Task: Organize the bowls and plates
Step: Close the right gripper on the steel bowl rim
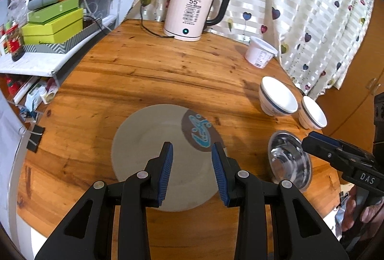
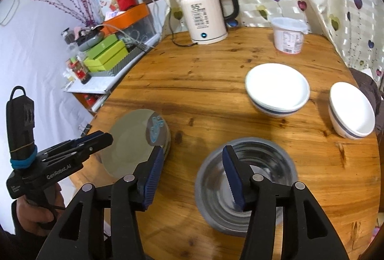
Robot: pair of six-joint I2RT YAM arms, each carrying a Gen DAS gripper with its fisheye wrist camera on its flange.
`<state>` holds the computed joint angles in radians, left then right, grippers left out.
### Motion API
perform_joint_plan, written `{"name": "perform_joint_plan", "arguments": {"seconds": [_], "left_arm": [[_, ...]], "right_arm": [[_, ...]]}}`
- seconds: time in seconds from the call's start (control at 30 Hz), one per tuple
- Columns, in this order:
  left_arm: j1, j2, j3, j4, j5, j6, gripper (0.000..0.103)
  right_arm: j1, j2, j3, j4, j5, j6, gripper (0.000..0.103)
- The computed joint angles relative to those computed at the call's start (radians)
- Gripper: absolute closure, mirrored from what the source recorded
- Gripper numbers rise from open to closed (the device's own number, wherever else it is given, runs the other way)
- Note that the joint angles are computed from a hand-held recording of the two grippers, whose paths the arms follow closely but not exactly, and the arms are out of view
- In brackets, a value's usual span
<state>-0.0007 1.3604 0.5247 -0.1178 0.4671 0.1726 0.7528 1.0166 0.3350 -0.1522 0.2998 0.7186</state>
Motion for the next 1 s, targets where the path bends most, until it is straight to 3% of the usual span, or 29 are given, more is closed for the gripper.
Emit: {"name": "perform_joint_plan", "arguments": {"seconds": [1.0], "left_arm": [[-0.313,0.146,0.165,0.005,-0.08,-0.106,0.068]], "right_arm": [[-0.351,-0.23,-0.114,-0.095,-0.157,-0.089,0.052]]}}
